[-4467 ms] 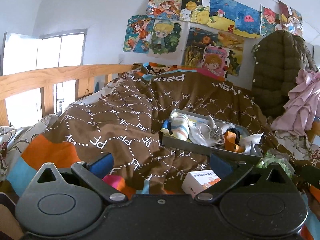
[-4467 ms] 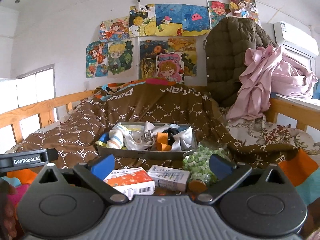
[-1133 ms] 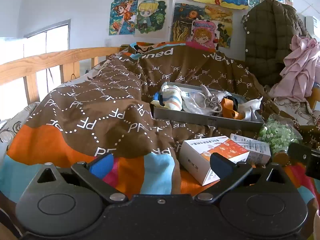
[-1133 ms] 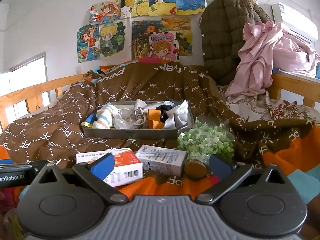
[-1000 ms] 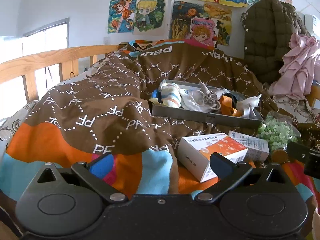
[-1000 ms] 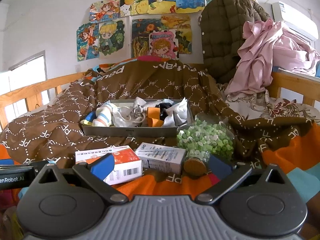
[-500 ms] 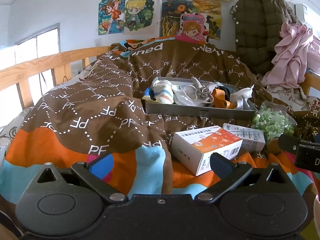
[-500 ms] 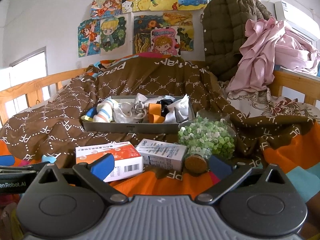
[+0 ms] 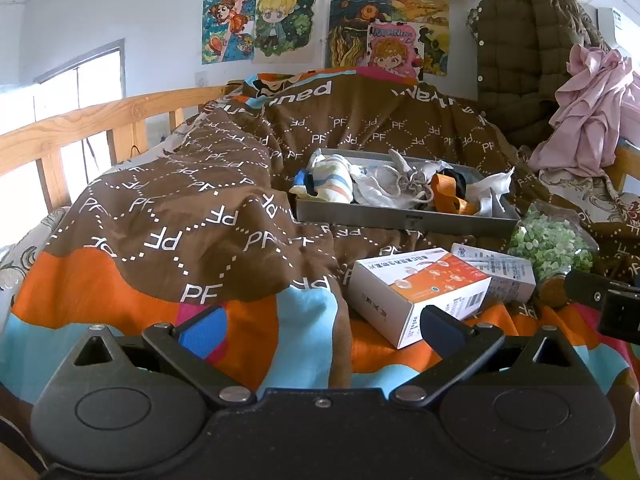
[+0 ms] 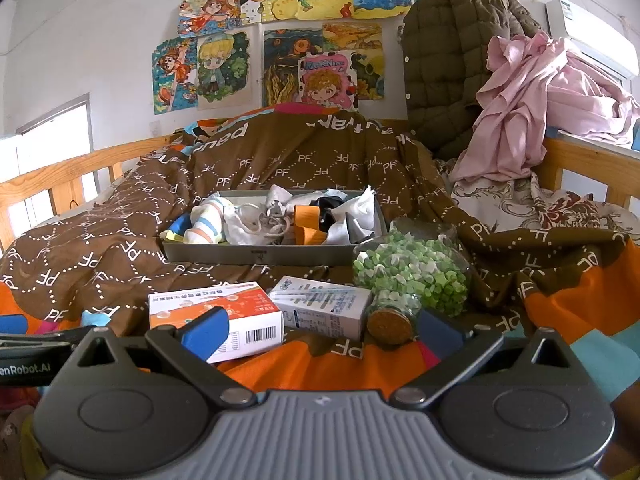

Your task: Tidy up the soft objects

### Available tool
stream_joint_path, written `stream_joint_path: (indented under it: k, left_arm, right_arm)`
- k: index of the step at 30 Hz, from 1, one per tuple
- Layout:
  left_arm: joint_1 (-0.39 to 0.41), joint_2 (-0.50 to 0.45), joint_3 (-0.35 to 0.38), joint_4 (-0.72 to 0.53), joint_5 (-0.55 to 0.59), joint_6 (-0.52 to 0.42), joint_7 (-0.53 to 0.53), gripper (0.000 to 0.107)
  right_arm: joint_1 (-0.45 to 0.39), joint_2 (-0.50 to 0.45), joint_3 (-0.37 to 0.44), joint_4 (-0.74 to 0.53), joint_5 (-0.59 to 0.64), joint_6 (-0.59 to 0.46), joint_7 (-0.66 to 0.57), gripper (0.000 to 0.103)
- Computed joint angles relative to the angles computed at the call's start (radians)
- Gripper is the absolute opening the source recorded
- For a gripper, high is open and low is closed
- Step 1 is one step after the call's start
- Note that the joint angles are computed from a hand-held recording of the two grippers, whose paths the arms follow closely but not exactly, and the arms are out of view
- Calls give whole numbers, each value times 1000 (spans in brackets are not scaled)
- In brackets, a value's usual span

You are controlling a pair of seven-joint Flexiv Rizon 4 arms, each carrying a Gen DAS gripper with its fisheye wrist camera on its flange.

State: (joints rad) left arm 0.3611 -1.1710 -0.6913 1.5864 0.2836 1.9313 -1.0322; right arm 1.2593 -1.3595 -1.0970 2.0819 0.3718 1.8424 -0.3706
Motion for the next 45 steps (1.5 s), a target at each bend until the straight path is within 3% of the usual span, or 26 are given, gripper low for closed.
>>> stream_joint_path:
  k: [45]
  left_arm:
    - [-6,4,6,3,2,5,-8,102]
  right_arm:
    - [-6,20,20,-1,-6,-4,-2,103]
